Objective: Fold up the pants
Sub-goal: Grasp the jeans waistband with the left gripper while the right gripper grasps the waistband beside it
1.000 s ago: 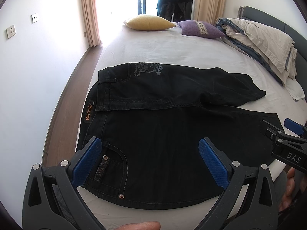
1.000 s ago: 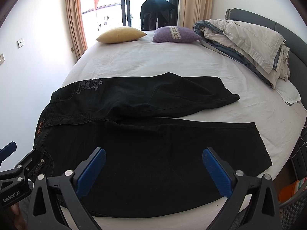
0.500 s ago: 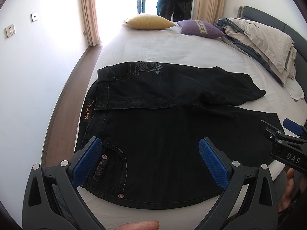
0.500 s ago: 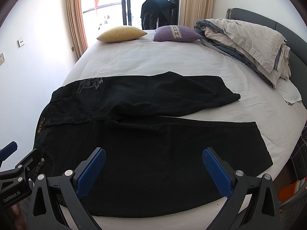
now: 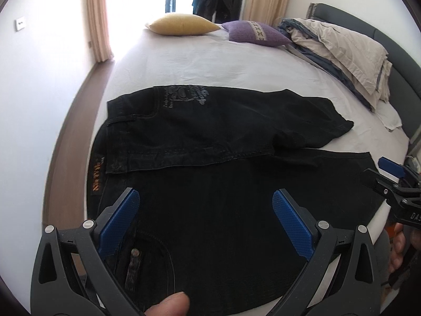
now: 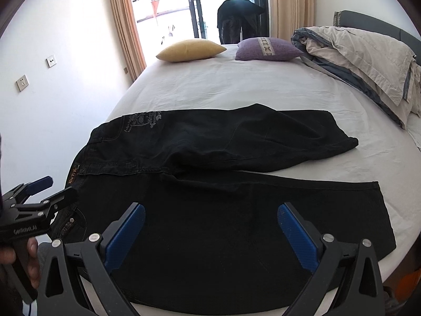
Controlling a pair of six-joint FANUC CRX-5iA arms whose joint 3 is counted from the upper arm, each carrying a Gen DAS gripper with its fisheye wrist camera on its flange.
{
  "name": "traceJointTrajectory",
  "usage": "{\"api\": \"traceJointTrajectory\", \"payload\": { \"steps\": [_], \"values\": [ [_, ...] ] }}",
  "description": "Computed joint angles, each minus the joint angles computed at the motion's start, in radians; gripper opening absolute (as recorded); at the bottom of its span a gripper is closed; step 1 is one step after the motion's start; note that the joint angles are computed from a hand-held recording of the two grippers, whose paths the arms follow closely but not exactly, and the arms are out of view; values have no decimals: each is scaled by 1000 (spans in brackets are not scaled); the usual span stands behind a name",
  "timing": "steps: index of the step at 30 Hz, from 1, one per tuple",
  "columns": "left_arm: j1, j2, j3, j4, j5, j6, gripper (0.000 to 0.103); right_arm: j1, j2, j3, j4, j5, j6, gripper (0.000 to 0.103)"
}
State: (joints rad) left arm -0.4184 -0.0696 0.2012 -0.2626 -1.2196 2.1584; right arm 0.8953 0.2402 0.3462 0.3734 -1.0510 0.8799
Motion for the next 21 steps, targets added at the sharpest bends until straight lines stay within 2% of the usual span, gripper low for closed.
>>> {"api": "traceJointTrajectory", "payload": {
  "steps": [2, 4, 6, 9, 11, 13, 14, 17, 21],
  "values": [
    [58, 21, 6, 45, 29, -87, 103, -31, 26, 39, -29, 4, 60, 103],
    [103, 84, 76, 48, -22, -183, 103, -64, 56, 92, -80, 9, 144, 100],
    [168, 141, 129, 94, -28, -287, 103, -102, 96, 167, -165, -1, 254, 97],
    [244, 245, 249, 115, -49, -439, 103, -155, 172, 301, -289, -48, 408, 88],
    [297, 337, 350, 167, -88, -554, 103, -184, 228, 393, -356, -87, 493, 79],
    [367, 434, 447, 254, -141, -666, 102, -208, 286, 487, -404, -125, 554, 79],
    [392, 488, 507, 288, -174, -703, 98, -217, 315, 532, -420, -145, 573, 79],
    [435, 636, 678, 338, -292, -775, 81, -238, 411, 682, -460, -210, 623, 79],
    [467, 776, 838, 377, -413, -818, 76, -257, 550, 912, -500, -315, 663, 78]
  ]
}}
